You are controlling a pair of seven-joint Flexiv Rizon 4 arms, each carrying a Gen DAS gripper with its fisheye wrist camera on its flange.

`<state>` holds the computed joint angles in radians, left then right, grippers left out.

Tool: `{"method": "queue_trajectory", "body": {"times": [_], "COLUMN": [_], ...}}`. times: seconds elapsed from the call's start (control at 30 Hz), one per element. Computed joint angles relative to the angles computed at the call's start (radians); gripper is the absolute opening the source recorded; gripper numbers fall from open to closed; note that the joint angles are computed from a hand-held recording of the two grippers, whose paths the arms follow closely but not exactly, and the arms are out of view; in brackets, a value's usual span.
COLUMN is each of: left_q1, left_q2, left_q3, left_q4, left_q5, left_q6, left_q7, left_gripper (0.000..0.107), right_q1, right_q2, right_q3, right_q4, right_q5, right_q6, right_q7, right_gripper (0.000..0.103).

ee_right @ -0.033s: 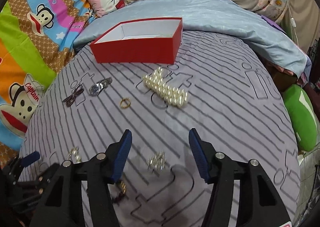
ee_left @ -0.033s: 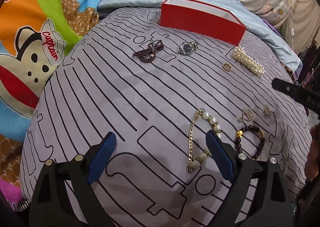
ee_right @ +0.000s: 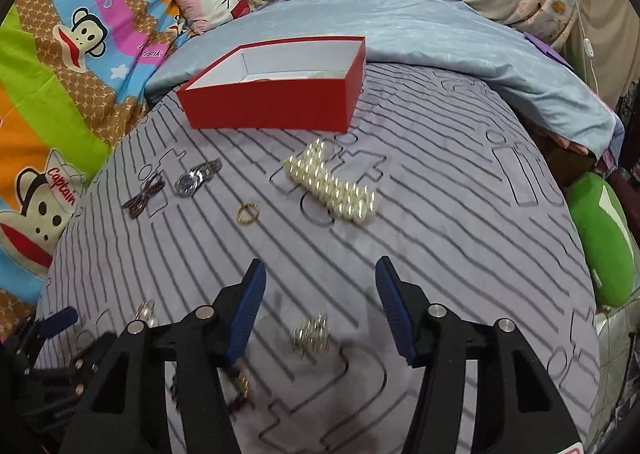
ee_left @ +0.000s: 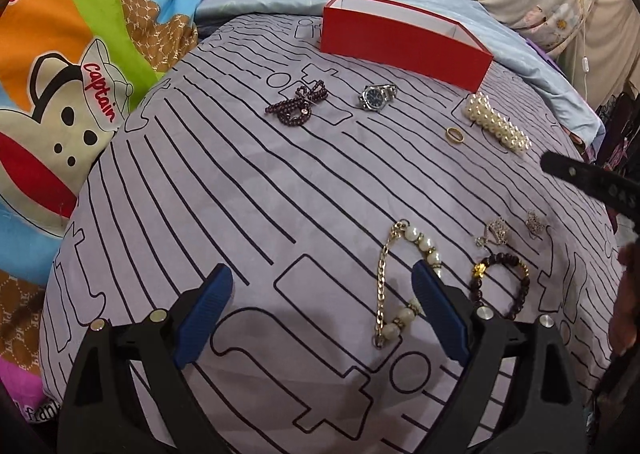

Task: Organize jewelry
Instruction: 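Lower the right tool onto the pearl hair clip and close it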

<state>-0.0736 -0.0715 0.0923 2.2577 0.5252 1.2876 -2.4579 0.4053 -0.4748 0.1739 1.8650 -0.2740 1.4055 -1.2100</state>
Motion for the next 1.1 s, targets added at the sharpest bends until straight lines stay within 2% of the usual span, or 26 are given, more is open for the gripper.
{"method": "queue_trajectory", "body": {"times": [0.27, 0.77, 0.87, 0.9, 1.1], "left_q1": [0.008, 0.001, 0.001, 0.000, 0.003], "left_q2": [-0.029, -0.070, -0.073, -0.075, -0.080], "left_q3": [0.010, 0.041, 0.049, 0.052, 0.066], "left_q4": [-0.024, -0.041, -0.042, -0.043, -0.046], "left_q5": [-0.026, -0.079, -0.083, -0.082, -0.080], "left_q6": [-0.001, 0.018, 0.022, 0.022, 0.027], "left_q7": [0.027, 0.081, 0.083, 0.082, 0.078], "left_gripper": [0.089, 0.089, 0.089, 0.089, 0.089], "right_q1": [-0.012, -0.003, -0.013, -0.019, -0.013], "right_q2": [-0.125, -0.230, -0.238, -0.241, -0.236], "right_q3": [0.027, 0.043, 0.061, 0.070, 0.066], "right_q4": [-0.183, -0.350, -0.365, -0.371, -0.364], "right_q5": [0.009, 0.071, 0.099, 0.112, 0.146], "right_q6": [-0.082, -0.196, -0.216, -0.227, -0.219], "right_q7": [-0.079, -0.180, -0.195, -0.201, -0.199], "right_gripper": [0.052, 0.051, 0.039, 0.030, 0.027]}}
